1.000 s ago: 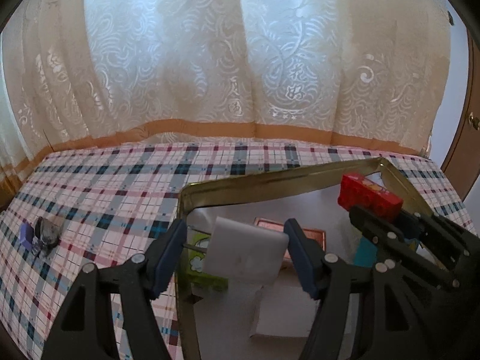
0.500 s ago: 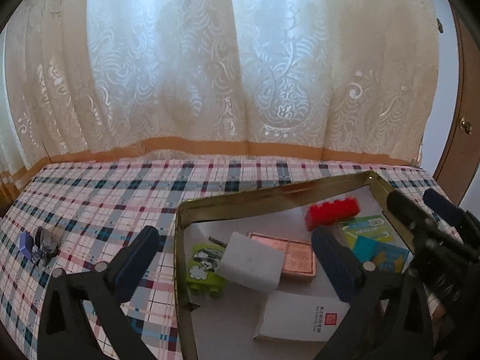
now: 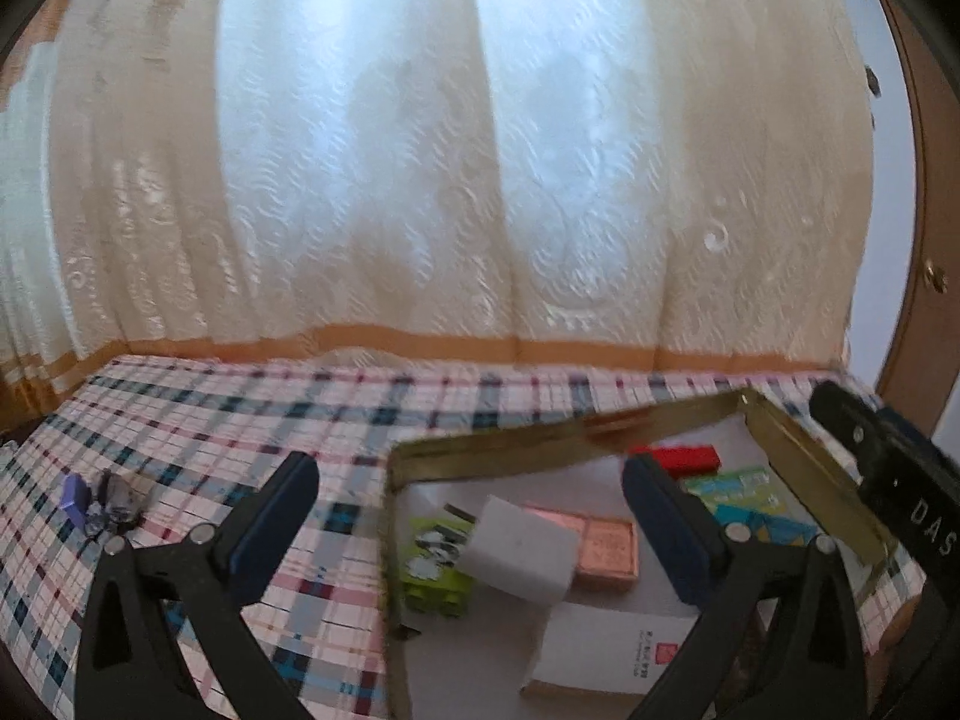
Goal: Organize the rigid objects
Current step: 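Withdraw both open tools from the tray toward the purple block and black-grey cloth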
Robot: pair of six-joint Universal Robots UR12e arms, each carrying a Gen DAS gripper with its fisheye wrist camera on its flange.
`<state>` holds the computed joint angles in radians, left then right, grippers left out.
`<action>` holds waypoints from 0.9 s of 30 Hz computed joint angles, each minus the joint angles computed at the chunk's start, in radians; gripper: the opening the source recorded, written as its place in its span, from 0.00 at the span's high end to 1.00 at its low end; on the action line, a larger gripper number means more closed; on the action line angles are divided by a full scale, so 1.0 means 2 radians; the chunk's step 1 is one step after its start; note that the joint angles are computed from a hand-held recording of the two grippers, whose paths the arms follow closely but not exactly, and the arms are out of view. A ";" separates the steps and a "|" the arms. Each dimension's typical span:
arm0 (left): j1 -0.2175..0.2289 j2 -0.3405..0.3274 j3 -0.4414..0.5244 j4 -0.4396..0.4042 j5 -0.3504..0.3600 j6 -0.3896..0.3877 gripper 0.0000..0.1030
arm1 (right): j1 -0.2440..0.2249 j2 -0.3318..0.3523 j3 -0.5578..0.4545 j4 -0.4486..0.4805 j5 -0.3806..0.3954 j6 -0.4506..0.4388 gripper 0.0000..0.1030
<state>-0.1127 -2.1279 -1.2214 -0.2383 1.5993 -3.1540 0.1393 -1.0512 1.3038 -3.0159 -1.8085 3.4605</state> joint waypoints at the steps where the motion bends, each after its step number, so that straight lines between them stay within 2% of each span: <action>1: 0.000 0.000 -0.001 0.006 0.004 0.001 0.00 | 0.001 0.001 0.000 -0.001 -0.004 0.000 0.27; 7: -0.002 0.001 -0.013 0.035 0.028 0.005 0.00 | 0.006 0.004 0.002 -0.015 -0.001 -0.007 0.27; 10: 0.001 0.005 -0.022 0.048 0.030 0.002 0.00 | 0.009 0.007 0.007 -0.059 -0.006 -0.021 0.27; 13: 0.003 0.007 -0.029 0.060 0.032 -0.002 0.00 | 0.018 0.019 0.008 -0.129 -0.054 -0.048 0.27; 15: 0.004 0.009 -0.034 0.059 0.033 0.000 0.00 | 0.019 0.024 0.009 -0.164 -0.063 -0.058 0.27; 18: 0.002 0.009 -0.039 0.069 0.048 0.014 0.05 | 0.019 0.023 0.010 -0.163 -0.059 -0.051 0.27; 22: 0.003 0.012 -0.048 0.088 0.050 0.022 0.06 | 0.018 0.021 0.012 -0.159 -0.052 -0.046 0.27; 27: 0.006 0.019 -0.057 0.076 0.041 0.031 0.04 | 0.021 0.019 0.017 -0.157 -0.058 -0.043 0.27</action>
